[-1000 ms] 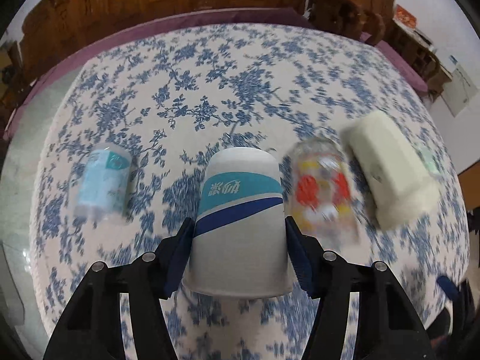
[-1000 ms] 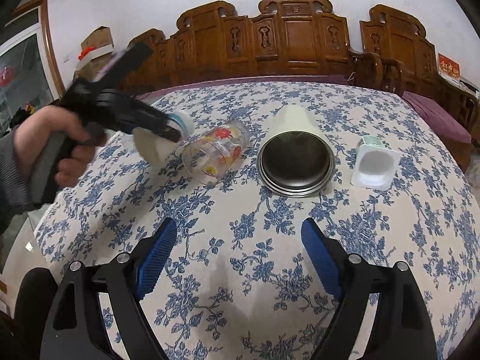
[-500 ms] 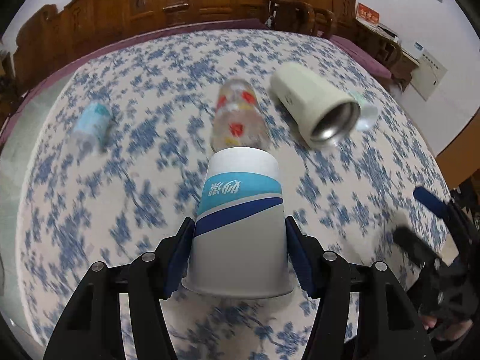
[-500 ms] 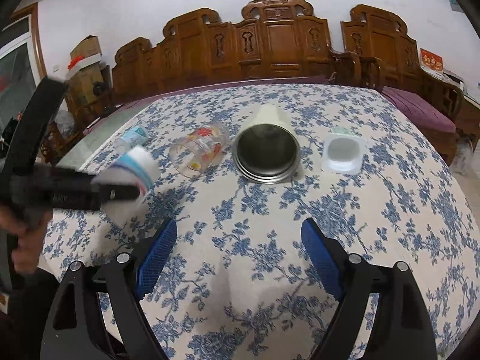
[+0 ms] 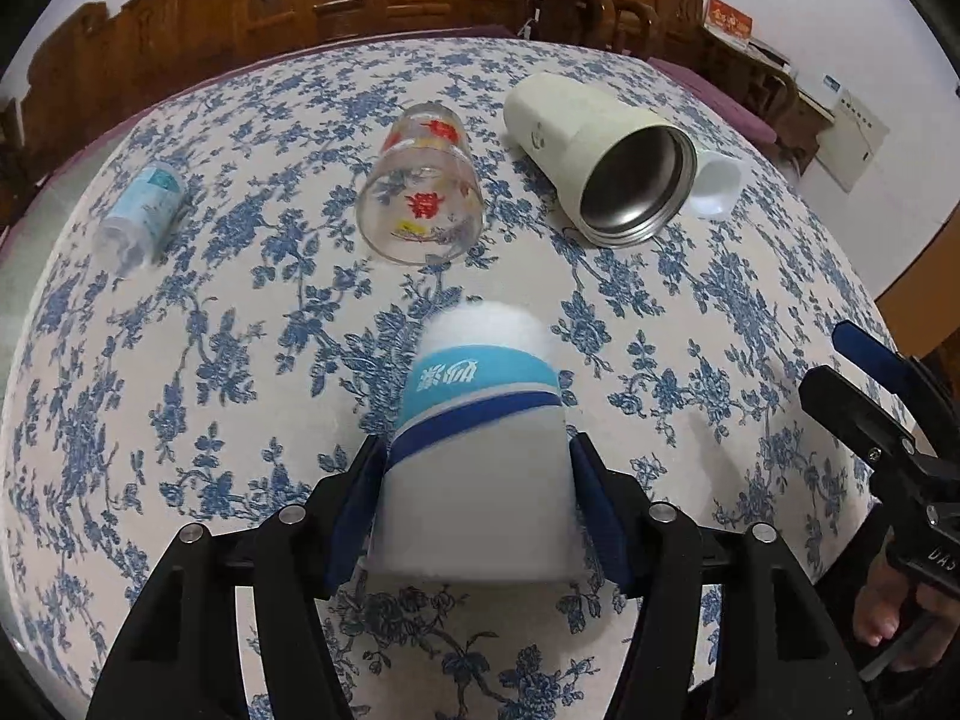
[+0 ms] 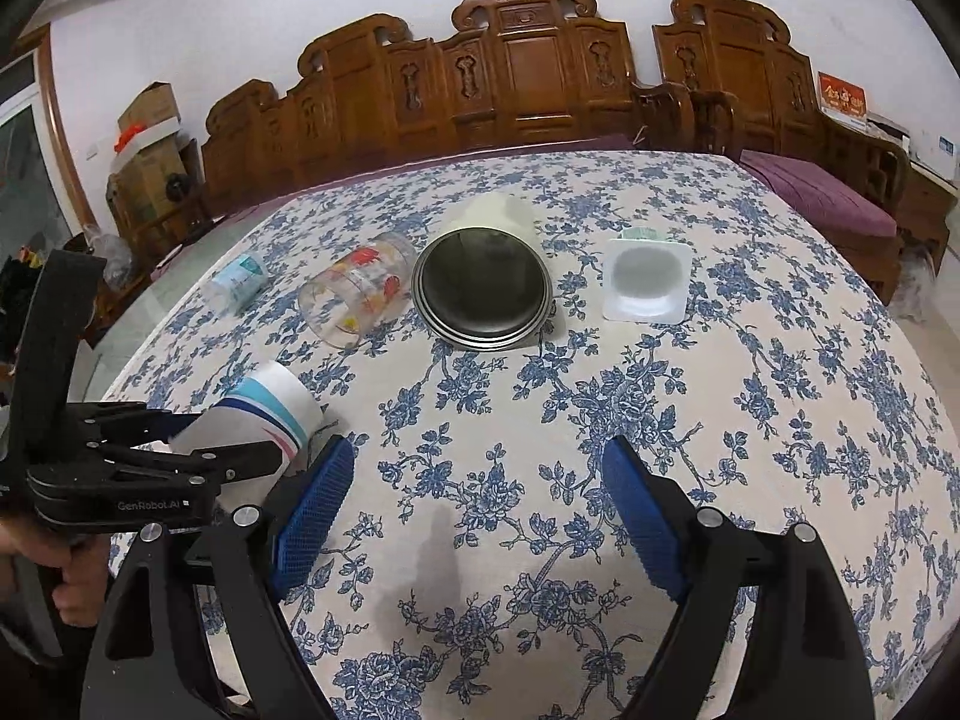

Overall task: Flip cup upside down
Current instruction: 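Rotate the held paper cup with the right gripper to stand mouth-down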

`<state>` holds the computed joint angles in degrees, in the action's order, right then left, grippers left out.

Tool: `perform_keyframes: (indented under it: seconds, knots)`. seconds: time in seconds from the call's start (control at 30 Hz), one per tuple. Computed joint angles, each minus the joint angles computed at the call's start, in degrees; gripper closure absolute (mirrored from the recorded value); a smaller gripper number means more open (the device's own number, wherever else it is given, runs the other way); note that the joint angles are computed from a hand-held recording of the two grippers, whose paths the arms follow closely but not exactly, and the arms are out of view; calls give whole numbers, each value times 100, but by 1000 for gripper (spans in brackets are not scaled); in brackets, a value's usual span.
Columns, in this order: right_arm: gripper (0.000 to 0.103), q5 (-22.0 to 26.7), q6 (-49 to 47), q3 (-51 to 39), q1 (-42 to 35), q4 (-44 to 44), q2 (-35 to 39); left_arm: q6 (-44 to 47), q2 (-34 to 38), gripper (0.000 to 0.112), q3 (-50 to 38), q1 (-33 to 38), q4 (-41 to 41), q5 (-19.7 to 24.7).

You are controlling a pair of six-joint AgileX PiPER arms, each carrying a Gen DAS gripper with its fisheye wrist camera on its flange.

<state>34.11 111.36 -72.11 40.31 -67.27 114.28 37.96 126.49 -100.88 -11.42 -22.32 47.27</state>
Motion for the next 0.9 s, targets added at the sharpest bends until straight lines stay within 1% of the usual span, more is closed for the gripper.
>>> perform_keyframes:
  seconds: [0.1,0.17,0.23,0.33,0.37,0.4,0.43,0.53,0.6,0.77,0.9]
  knots:
    - [16,-21,-123,-71,-20,124,-33,237,-209,44,224,120,-272,-163]
    - [16,123,-396,-225,19,279,-42,471,-387,43,394,269,-580,-208]
    - [16,221,-673,-373,55,438,-38,726,-663,36,688,426,-849,-426]
    - [16,402,-1201,-735,113,755,26,1030,-906,35,886,654,-1216,-552]
    - [16,469,-1396,-882,132,860,64,1212,-1014,31,1027,770,-1441,-681]
    - [16,535,-1591,-1033,151,974,112,1353,-1116,20,1178,843,-1618,-853]
    - [16,612,-1866,-1242,167,1145,184,1684,-1247,17,1395,968,-1992,-1060]
    - [16,840,-2607,-1872,218,1586,427,1970,-1354,17,1542,1138,-2223,-1268]
    - [16,971,-3072,-2283,229,1896,603,2132,-1448,17,1689,1217,-2247,-1554]
    - [16,1288,-4339,-3527,130,3028,1195,2839,-1504,17,1967,1432,-2641,-1918]
    - [16,1592,-5185,-4558,-52,3998,1765,2960,-1363,17,1796,1620,-2759,-1802]
